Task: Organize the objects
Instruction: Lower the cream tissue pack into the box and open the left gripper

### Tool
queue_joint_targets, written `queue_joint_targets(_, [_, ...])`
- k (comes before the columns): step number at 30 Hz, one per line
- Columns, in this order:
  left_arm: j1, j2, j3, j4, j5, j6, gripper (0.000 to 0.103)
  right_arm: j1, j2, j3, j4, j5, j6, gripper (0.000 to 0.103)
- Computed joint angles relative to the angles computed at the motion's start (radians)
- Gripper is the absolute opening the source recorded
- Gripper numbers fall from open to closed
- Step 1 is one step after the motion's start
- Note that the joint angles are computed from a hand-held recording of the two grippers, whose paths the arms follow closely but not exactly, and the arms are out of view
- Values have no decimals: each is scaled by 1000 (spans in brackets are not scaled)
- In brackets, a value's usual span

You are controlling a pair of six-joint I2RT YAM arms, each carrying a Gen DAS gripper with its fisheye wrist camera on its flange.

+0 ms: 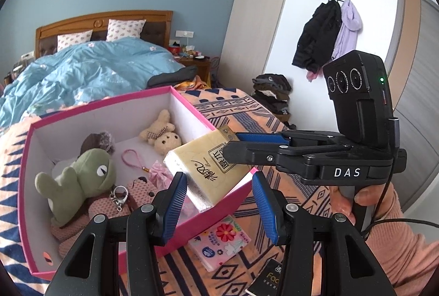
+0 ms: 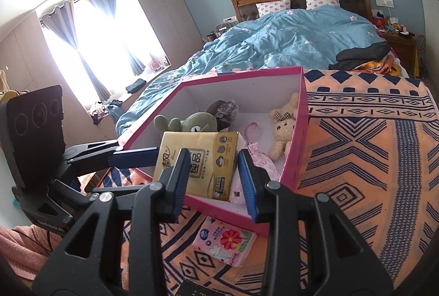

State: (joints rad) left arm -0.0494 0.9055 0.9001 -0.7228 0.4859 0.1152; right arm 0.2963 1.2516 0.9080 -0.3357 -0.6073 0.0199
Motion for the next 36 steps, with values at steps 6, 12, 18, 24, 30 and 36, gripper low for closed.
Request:
queue_joint_targets(6, [-7,28,-12,18,-11,-9,49,3,29,8,1,15,-4,39])
queue_joint_targets(12, [0,57,-12,22,-3,-11,50,6,57,16,-10,29,-11,39])
queue_joint_targets(18, [11,84,-22,27,7,-11,49,18,81,25,-30,51,-17,39])
queue_joint_targets(24, [25,109,-19,25,24,-6,49,30,93,31,-47,81,-23,39])
queue_joint_targets(30, [33,149,-13,14,38,-4,49,48,95,37,-51,121,-22,39])
queue_joint_targets(36, [35,155,-20,20,39,-8,50,54,81,21,-30,147,2,40])
